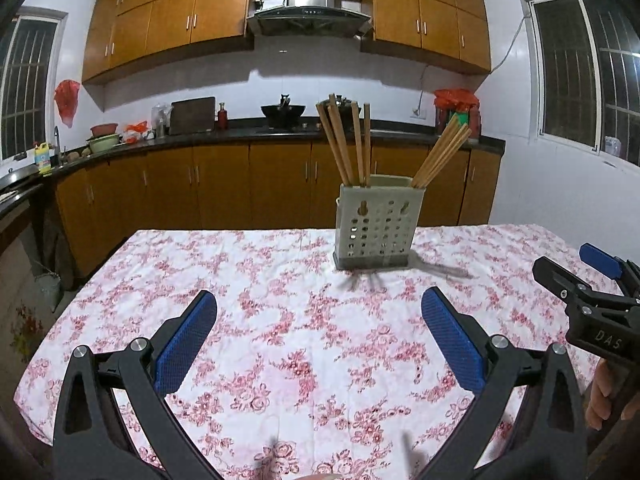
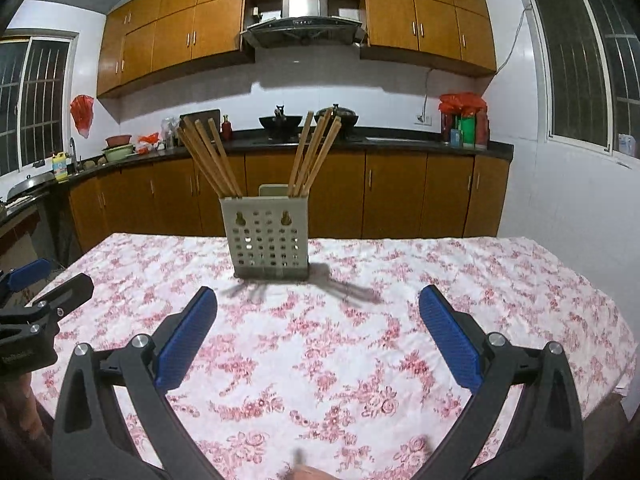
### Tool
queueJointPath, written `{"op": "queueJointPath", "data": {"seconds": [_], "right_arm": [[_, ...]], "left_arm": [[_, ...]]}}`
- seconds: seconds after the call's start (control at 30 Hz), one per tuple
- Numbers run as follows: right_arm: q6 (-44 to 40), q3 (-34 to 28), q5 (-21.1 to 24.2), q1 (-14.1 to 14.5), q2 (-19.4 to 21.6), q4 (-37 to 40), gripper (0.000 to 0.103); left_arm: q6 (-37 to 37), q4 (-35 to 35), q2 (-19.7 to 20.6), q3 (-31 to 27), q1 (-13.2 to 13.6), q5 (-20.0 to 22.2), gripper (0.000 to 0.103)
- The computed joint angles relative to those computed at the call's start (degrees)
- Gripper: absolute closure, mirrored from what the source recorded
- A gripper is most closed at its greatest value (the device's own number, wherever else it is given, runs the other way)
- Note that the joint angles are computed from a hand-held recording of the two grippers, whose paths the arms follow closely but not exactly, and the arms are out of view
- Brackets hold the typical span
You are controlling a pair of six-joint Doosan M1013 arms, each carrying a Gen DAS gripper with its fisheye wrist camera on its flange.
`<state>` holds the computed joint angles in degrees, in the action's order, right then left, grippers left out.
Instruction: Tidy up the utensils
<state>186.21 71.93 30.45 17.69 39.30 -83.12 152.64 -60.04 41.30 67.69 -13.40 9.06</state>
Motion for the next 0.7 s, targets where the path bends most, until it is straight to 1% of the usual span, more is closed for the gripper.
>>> {"op": "queueJointPath", "data": {"seconds": [0.07, 0.17, 0.23, 0.33, 0.53, 0.6, 0.7], "right_arm": [[-0.5, 0.0, 0.2, 0.0, 0.1, 0.8, 0.004], [-1.1, -0.1, 0.5, -0.1, 0.3, 1.8, 0.004], [-1.4, -0.1, 0.7, -0.1, 0.4, 2.5, 0.004], [-1.7, -0.1, 0.6, -0.2, 0.4, 3.1, 0.004], [-1.6, 0.0, 0.4, -0.2, 0.4, 3.0, 0.004], [-1.7, 0.0, 0.4, -0.2, 0.4, 3.1, 0.004], [-1.6, 0.0, 0.4, -0.3, 0.4, 3.0, 0.004]], "left_arm": [[-3.6, 3.8, 0.1, 0.1, -0.2, -0.6, 0.002], [-12.5, 13.5, 0.2, 0.1, -0.6, -1.8, 0.002], [-16.5, 18.0, 0.2, 0.1, -0.7, -2.3, 0.002], [-18.2, 20.0, 0.2, 0.1, -0.8, -2.6, 0.002], [-22.8, 24.1, 0.4, -0.3, -0.9, -2.0, 0.002], [-22.4, 23.9, 0.4, -0.3, -0.9, -2.1, 0.002], [-24.1, 26.2, 0.4, -0.2, -1.1, -2.7, 0.002]]}}
